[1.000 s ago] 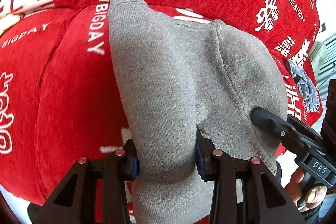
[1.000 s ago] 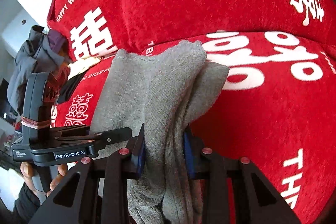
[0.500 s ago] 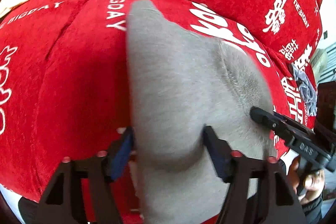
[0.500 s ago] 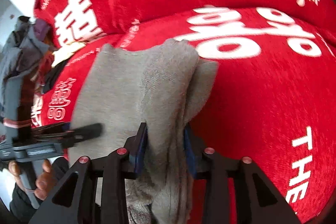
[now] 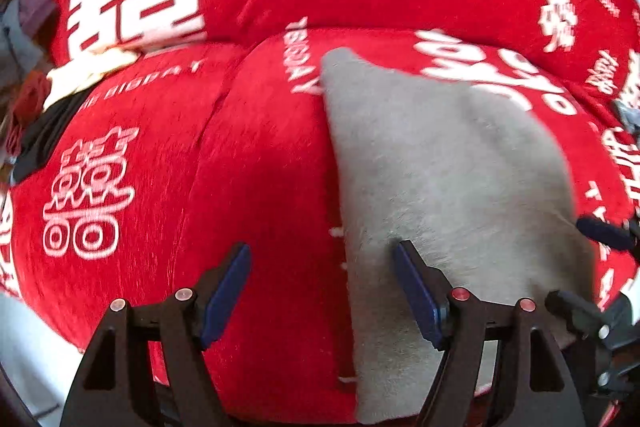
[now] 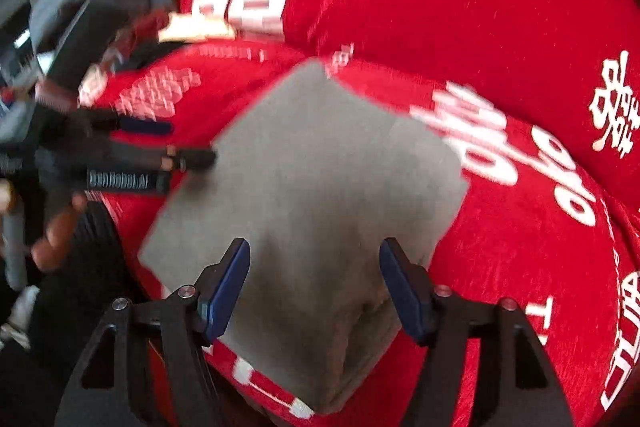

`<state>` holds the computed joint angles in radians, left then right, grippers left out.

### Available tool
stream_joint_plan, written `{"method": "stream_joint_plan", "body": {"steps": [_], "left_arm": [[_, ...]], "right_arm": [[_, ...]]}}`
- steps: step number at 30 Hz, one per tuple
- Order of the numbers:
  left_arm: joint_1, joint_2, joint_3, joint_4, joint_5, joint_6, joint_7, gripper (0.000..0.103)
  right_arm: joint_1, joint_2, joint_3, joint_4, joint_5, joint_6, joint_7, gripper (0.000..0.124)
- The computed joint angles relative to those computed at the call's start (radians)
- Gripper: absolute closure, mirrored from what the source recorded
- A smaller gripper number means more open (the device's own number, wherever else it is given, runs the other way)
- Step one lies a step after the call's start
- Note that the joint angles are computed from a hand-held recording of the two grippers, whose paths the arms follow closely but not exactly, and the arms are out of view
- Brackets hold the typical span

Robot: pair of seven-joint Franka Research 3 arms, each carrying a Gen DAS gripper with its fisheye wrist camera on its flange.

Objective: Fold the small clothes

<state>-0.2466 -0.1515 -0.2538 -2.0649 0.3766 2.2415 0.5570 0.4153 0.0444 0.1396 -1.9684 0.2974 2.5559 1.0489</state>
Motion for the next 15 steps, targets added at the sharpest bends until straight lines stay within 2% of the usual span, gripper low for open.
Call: {"method": "stream_joint_plan", "body": {"steps": [2,4,5,7,9,11,15], "left_arm": [[0.001,-0.008,0.007,-0.037,-0.019,0.048,-0.004,0.028],[0.004,-0.011,0.001,-0.050,0.005,0.062,-0.021,0.024],[0.005,-0.009,-0.003,-0.045,0.019,0.048,-0.029,0.021],[0.002,-0.014,0.013,-0.039,-0.032,0.048,0.013,0.021],[0.005,-0.028,0.024,-0.039,-0.067,0.079,0.039,0.021],[0.016,-0.015,0.024,-0.012,-0.054,0.093,0.047,0.021],[0.022,0.098,0.031,0.097,-0.083,0.059,0.132,0.021]], "right_arm": [[-0.007,0.015,-0.007,-0.014,0.002,0.007,0.021,0.053],[-0.015,0.001,-0.004,-0.040,0.076,0.035,-0.035,0.052],[-0.015,0.002,-0.005,-0.037,0.063,0.030,-0.031,0.052],[-0.013,0.001,-0.006,-0.021,0.035,0.005,-0.022,0.051],[-0.021,0.001,-0.007,0.008,0.090,-0.022,-0.053,0.051],[-0.027,0.022,-0.008,0.048,0.140,-0.024,-0.079,0.051],[-0.018,0.169,-0.006,0.245,0.076,-0.074,-0.024,0.051]]}}
